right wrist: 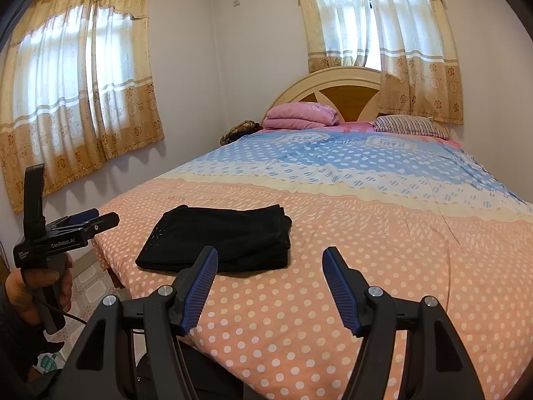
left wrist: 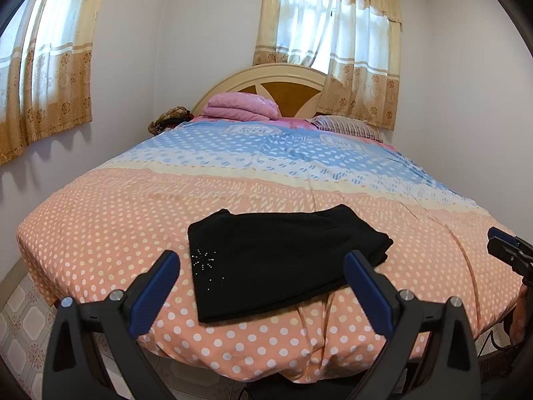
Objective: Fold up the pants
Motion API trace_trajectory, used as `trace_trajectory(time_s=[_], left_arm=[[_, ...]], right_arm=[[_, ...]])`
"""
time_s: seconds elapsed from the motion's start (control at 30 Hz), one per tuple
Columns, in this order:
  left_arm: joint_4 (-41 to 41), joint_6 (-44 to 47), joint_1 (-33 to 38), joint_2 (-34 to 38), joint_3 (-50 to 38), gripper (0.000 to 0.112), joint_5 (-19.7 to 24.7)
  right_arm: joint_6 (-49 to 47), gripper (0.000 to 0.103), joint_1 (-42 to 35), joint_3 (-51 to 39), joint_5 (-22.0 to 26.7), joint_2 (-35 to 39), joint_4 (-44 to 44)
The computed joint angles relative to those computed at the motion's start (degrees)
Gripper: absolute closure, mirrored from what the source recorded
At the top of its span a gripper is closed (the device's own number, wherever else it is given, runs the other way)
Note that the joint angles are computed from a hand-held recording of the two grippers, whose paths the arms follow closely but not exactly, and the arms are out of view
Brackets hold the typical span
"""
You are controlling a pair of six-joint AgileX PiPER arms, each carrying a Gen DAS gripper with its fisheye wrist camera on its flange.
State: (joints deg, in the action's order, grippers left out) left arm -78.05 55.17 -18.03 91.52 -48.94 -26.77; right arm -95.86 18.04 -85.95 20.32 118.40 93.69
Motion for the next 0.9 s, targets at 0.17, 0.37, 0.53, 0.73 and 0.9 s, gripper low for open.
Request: trace_trajectory(time_s=[0.17, 0.37, 0.53, 0.73, 0.9], left_arm=[[0.01, 0.10, 0.09, 0.00, -0.02, 0.011, 0.27], [-1.10, 1.92, -0.42, 0.21, -0.32, 0.009, -0.84], [-3.00, 4.84, -0.93, 0.56, -1.16, 0.009, -1.55], [-3.94, 4.45, -0.98, 0.99, -1.65, 0.009, -2.01], [-5.10, 4.73, -0.56, 1.33, -1.88, 0.009, -1.83]], right_arm=[[-2.27, 0.036, 0.18, 0.93, 0.13, -0.56, 1.89], [-2.24, 0.036, 0.22, 1.09, 0.06, -0.63, 1.89], [-2.90, 0.036, 0.46, 1.35, -0.32, -0.75, 2.26], [-3.27, 0.036, 0.93, 1.43, -1.12, -0.70, 2.69], [-2.95, 0.036, 1.09, 1.26, -1.43, -0.43, 2.29]])
